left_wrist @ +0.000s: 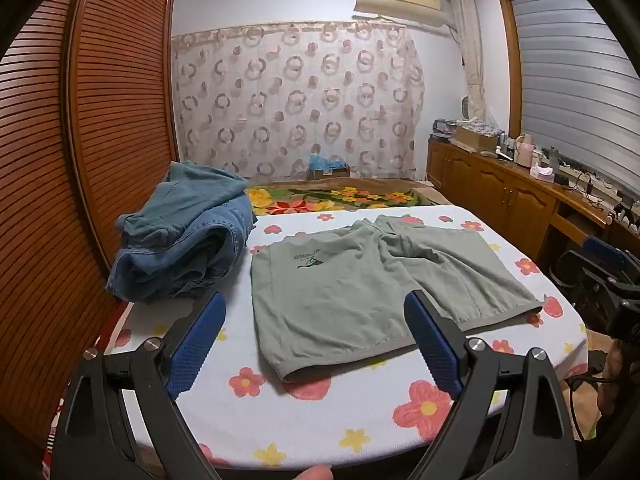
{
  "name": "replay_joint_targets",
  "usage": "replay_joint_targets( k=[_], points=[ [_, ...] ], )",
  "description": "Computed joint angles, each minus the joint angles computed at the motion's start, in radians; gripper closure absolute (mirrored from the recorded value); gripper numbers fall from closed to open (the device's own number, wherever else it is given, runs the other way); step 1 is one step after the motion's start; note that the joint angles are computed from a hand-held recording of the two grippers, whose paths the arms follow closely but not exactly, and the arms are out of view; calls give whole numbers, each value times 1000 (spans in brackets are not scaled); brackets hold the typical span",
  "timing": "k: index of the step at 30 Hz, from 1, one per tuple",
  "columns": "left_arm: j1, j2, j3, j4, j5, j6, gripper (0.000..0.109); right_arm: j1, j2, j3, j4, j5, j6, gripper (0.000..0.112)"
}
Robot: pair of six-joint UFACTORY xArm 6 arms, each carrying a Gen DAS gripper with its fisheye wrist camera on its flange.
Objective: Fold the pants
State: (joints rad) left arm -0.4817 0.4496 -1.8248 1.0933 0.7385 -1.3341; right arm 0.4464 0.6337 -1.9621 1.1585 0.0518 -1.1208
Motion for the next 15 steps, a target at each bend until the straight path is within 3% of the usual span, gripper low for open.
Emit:
replay_joint_targets(
  k=[15],
  points=[
    [-2,-3,2,-3,7,4,17,7,-1,-8,78,-11,-75,10]
  ],
)
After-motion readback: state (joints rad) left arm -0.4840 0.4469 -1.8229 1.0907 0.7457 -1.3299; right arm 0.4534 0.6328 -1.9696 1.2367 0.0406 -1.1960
